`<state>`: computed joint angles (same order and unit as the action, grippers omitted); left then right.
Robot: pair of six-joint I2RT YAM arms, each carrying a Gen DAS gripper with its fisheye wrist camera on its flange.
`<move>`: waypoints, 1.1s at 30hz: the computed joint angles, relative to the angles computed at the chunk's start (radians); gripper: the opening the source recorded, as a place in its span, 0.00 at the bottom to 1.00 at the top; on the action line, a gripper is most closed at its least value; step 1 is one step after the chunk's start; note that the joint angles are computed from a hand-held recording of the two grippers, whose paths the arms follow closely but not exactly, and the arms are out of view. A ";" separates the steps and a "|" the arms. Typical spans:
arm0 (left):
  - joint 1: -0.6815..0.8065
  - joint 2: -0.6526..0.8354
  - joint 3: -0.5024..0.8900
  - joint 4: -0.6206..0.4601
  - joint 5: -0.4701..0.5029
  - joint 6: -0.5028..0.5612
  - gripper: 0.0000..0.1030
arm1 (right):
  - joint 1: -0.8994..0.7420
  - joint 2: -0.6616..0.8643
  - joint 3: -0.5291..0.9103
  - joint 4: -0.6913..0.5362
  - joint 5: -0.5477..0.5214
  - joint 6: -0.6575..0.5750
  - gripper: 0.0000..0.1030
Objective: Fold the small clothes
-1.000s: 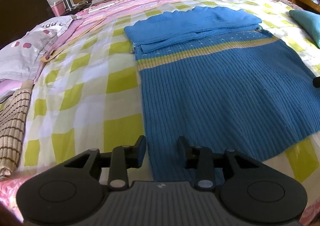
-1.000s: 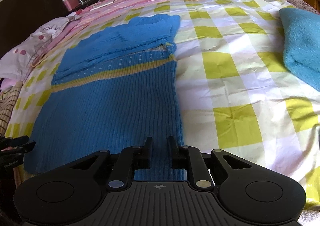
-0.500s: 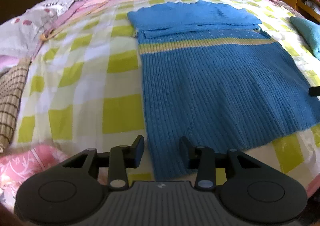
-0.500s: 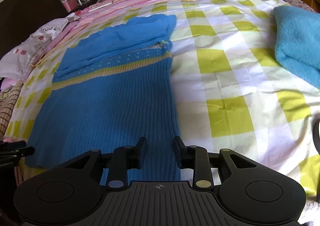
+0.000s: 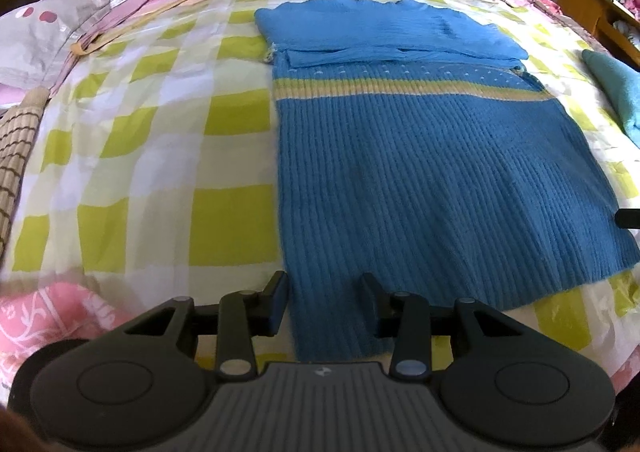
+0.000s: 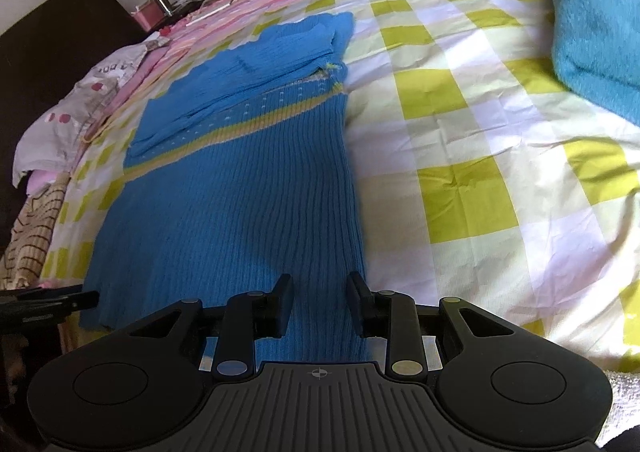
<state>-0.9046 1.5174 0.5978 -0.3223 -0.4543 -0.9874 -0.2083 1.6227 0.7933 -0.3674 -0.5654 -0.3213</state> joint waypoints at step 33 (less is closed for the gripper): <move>0.053 -0.072 -0.104 0.202 0.086 0.072 0.16 | 0.008 0.088 0.022 -0.037 -0.153 0.049 0.22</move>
<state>-0.8511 1.4459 0.4937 -0.1207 -0.3685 -0.9157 -0.2004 1.7110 0.8154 -0.4042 -0.7189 -0.2728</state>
